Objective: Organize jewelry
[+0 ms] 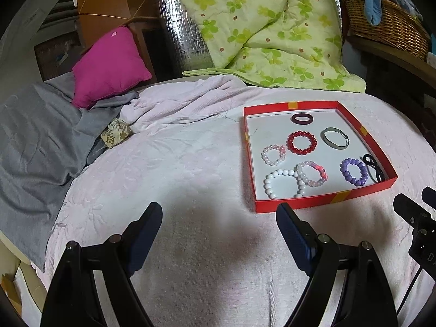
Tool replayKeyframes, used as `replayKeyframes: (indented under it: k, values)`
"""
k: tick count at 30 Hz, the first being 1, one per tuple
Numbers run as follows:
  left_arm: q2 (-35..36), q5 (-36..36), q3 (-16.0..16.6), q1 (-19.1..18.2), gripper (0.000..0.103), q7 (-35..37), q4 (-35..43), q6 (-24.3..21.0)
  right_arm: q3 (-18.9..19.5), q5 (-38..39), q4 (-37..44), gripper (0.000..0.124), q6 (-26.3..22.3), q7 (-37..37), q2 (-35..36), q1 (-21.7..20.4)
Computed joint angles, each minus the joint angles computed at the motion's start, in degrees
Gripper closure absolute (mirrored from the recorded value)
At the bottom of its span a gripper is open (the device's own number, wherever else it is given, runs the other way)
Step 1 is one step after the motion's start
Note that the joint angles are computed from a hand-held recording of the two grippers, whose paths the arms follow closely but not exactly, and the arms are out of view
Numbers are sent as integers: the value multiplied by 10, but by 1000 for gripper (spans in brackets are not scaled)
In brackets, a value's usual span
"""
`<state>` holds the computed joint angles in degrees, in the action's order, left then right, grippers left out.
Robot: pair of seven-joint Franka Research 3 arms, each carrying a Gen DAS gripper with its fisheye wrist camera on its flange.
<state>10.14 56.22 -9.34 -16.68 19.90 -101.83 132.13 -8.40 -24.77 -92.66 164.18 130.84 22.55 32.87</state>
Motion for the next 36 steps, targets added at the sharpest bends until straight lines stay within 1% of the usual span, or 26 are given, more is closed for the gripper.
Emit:
replayKeyframes:
  k: [8,15,36]
  values:
    - [-2,2,-1,0,17,-3,-2,6,2,6,1,50,0,-6,1,-2]
    - [-6,8,-1,-1,17,-8,-7,13,-5,-2,-3,50,0,3,-1,2]
    - [-7,-4,-1,4,17,-3,-9,20,3,9,1,50,-6,-5,3,-4]
